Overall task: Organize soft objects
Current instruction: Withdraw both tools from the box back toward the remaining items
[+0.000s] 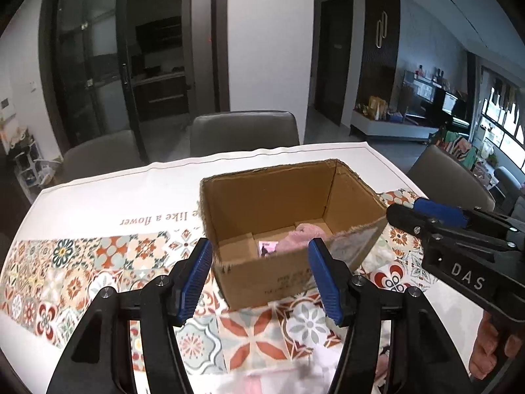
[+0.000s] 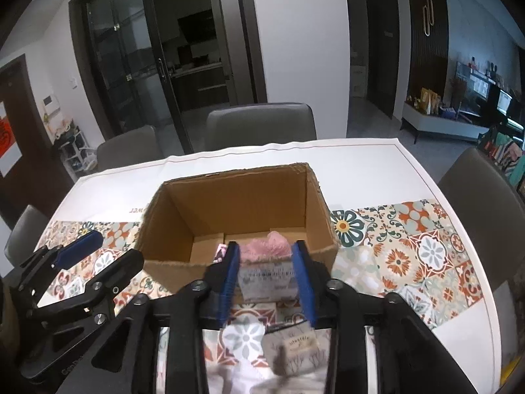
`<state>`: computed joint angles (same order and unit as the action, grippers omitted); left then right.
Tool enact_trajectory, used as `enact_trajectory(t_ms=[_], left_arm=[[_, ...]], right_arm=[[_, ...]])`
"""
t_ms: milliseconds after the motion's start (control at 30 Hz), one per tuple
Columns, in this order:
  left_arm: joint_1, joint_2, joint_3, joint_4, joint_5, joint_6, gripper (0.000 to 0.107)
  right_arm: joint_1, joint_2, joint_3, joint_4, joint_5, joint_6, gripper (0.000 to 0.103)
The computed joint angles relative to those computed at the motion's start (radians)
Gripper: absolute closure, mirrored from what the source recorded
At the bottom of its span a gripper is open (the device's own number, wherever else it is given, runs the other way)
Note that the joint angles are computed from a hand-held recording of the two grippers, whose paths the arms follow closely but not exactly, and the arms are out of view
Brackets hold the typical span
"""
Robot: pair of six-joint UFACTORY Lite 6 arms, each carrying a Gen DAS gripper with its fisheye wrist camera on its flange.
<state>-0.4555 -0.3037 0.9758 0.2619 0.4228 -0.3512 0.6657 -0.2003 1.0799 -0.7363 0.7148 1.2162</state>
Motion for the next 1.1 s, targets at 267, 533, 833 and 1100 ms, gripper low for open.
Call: enact_trajectory(t_ms=[267,533,833,1100], left_arm=[[-0.134,-0.223,-0.174,0.285,0.078,-0.325,0.045],[-0.260,-0.357,-0.284,0.425,0.149,-0.516,0.044],[-0.390,-0.508,-0.437,0.495,0.231,-0.598,0.044],[-0.435,-0.597,-0.539,0.447,0.252,-0.582,0.044]], right_arm=[[0.165,-0.127,-0.087,-0.110,0.121,0.114,0.050],[0.318,-0.235,-0.195,-0.149,0.247,0.235,0.037],[0.446,-0.287,-0.290,-0.134,0.343,0.335,0.037],[0.535,-0.270,-0.357,-0.082,0.365,0.409,0.037]])
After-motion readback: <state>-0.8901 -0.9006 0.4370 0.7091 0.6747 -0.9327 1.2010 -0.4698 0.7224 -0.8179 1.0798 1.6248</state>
